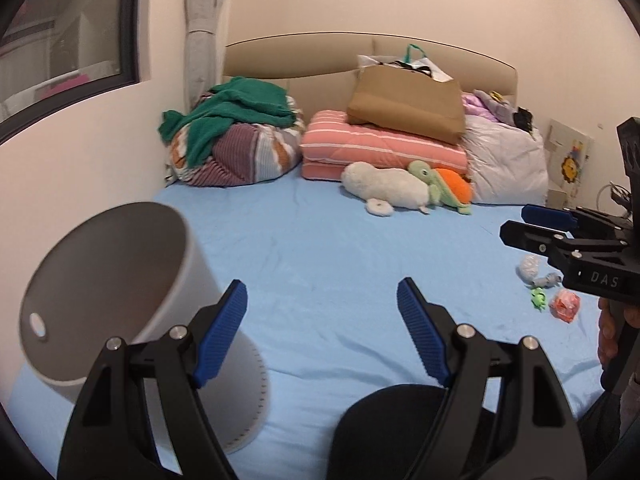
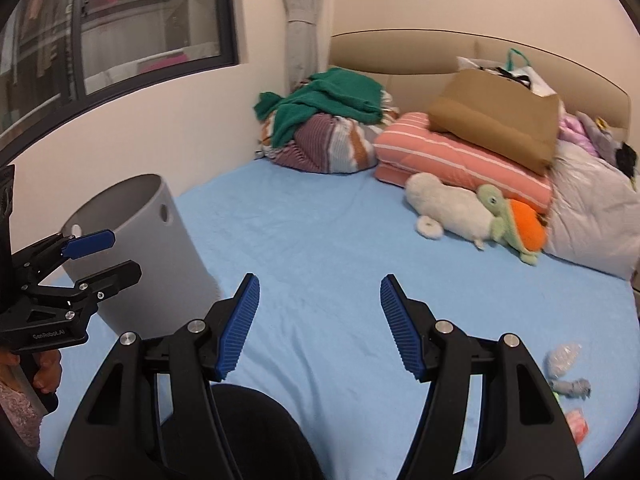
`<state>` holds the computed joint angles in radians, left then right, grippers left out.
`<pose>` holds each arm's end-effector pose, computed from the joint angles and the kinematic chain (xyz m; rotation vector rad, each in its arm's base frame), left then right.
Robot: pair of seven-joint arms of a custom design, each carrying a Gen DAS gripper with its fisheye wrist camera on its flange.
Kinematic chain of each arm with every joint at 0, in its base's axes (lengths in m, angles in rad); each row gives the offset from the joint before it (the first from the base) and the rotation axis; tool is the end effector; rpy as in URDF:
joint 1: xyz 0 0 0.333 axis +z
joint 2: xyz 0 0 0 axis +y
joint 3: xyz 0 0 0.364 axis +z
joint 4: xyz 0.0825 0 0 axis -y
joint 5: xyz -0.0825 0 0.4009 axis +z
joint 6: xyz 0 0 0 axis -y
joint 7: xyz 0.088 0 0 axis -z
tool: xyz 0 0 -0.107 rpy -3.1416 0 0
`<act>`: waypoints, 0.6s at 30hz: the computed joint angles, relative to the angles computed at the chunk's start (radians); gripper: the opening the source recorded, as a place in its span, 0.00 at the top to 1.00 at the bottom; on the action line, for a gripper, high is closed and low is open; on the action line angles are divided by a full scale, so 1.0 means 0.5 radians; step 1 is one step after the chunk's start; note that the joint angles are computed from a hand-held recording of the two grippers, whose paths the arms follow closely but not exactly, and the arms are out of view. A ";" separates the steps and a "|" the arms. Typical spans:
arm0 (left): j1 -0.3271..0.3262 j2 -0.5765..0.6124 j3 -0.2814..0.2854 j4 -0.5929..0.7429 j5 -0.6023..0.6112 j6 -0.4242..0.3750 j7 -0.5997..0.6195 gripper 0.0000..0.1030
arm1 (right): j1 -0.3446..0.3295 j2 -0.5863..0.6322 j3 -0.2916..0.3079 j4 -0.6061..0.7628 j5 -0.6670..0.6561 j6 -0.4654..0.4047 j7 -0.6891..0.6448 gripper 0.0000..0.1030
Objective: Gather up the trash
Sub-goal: 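Move both tools back over the bed toward the remaining items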
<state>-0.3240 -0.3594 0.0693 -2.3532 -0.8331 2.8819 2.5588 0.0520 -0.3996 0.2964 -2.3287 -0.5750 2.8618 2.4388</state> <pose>0.4762 -0.0755 0.5955 -1.2068 2.0799 -1.1113 0.4332 0.2134 0.6229 -1.5997 1.6062 -0.8052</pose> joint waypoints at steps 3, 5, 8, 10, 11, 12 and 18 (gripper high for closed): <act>-0.138 0.042 -0.033 0.010 -0.113 -0.037 0.114 0.25 | -0.117 -0.289 0.019 -0.236 -0.038 -0.126 0.148 0.38; -0.186 0.081 -0.088 0.030 -0.170 -0.084 0.155 0.25 | -0.174 -0.459 0.018 -0.369 -0.035 -0.217 0.197 0.38; -0.237 0.141 -0.193 0.059 -0.257 -0.143 0.227 0.25 | -0.225 -0.711 -0.029 -0.556 0.007 -0.368 0.219 0.38; -0.272 0.171 -0.270 0.073 -0.311 -0.158 0.282 0.25 | -0.256 -0.869 -0.076 -0.673 0.044 -0.445 0.221 0.36; -0.284 0.187 -0.309 0.081 -0.327 -0.156 0.299 0.25 | -0.268 -0.944 -0.102 -0.732 0.064 -0.468 0.216 0.35; -0.294 0.200 -0.347 0.087 -0.334 -0.158 0.306 0.25 | -0.296 -1.014 -0.116 -0.782 0.076 -0.499 0.216 0.33; -0.360 0.355 -0.538 0.176 -0.313 -0.164 0.294 0.25 | -0.477 -1.255 -0.194 -0.998 0.092 -0.609 0.164 0.29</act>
